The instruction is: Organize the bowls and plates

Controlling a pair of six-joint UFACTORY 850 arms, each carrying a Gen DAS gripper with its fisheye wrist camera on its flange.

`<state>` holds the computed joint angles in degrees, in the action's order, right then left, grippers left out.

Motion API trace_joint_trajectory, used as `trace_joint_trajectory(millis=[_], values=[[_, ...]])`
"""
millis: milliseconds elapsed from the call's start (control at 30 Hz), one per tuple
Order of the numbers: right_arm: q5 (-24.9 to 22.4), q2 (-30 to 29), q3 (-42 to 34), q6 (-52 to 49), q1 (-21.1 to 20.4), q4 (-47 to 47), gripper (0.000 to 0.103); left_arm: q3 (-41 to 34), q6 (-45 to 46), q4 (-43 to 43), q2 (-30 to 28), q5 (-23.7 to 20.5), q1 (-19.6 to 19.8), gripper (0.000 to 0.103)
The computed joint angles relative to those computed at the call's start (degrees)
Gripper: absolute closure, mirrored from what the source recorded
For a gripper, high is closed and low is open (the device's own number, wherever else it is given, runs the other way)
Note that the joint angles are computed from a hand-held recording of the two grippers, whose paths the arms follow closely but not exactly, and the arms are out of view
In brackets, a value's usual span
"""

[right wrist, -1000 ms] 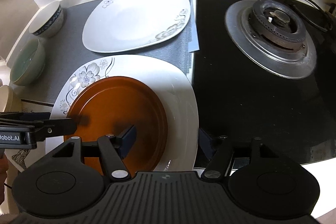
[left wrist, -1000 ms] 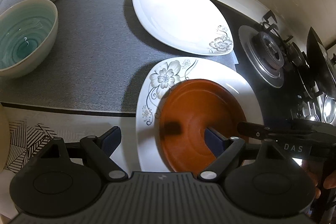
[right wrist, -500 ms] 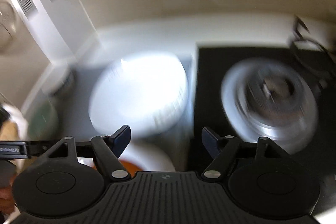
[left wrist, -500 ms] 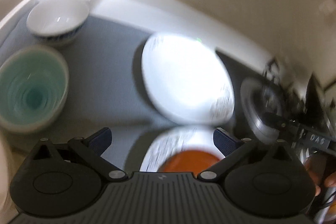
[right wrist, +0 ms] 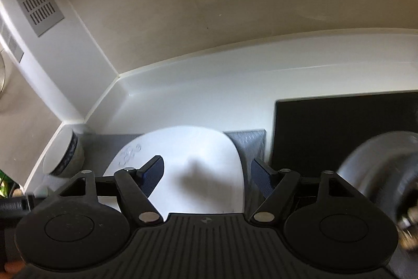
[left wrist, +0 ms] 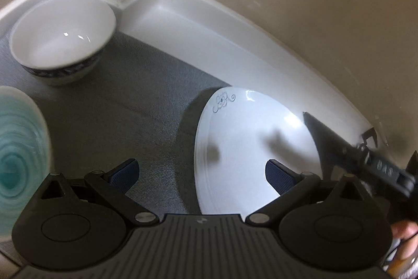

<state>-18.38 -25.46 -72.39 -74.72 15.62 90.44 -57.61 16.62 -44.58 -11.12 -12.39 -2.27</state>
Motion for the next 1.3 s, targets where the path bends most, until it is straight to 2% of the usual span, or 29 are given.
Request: trace_joint_trajectory(millis=[100,133,167,300,467,600,633,667,700,733,800,833,867,933,1033,1300], values=[[-1.0,-3.0,-2.9,0.1,-0.1,-0.6,0.028,-1.4,0.0,-0.5,-2.5,-0.4,0.2,0.000],[-1.5,-4.0,-4.1,1.2,-0.2,-2.1,0.029,-1.0,2.8,-3.3,-2.6,0.9,0.0,0.000],[-1.8,-4.9,-5.1,3.6,-0.2,-4.7,0.033,-0.6,5.9,-6.3,-2.5,2.0,-0.3,0.000],[-5.1,-6.7,-7.0,14.6,-0.7,-14.7,0.045,-1.1,13.2,-13.9,-3.2,1.1,0.0,0.000],[-7.3,-3.7,-2.3,11.4,-1.5,-11.6,0.045,-1.3,21.7,-23.4,-3.5,-1.8,0.9,0.001],[-8.8,-3.0,-0.5,9.2,-1.9,-9.5,0.045,-1.9,23.8,-26.3,-4.3,-2.6,1.0,0.001],[-8.6,-3.1,-0.7,9.3,-1.7,-9.3,0.045,-2.2,25.2,-27.7,-4.5,-4.0,1.3,0.006],[-8.4,-3.2,-0.8,9.9,-1.6,-9.2,0.046,-2.7,26.6,-28.7,-5.0,-7.2,1.9,0.025],[-7.9,-3.0,-0.7,10.7,-1.6,-9.2,0.053,-3.4,25.7,-27.7,-5.7,-9.3,2.2,0.026],[-6.8,-2.6,-0.2,11.8,-1.5,-9.9,0.057,-3.5,22.5,-24.8,-5.4,-9.1,2.2,0.030],[-6.0,-2.4,0.1,12.7,-1.7,-9.8,0.073,-3.4,21.0,-23.6,-5.3,-9.2,2.6,0.039],[-5.9,-2.4,0.4,12.6,-1.9,-9.2,0.078,-3.4,21.0,-24.2,-5.3,-10.1,3.2,0.044],[-6.1,-2.4,0.6,12.7,-2.2,-8.6,0.084,-3.4,21.7,-25.7,-5.5,-12.2,4.1,0.045],[-7.3,-2.6,0.7,13.4,-2.9,-7.3,0.086,-3.0,23.9,-28.9,-5.7,-14.7,5.2,0.045],[-8.7,-2.6,0.9,12.4,-3.4,-5.2,0.086,-1.5,26.9,-31.2,-3.9,-13.9,5.1,0.047],[-11.5,-0.8,2.8,11.8,-4.3,-1.2,0.086,1.6,32.3,-35.9,0.1,-15.7,6.3,0.049]])
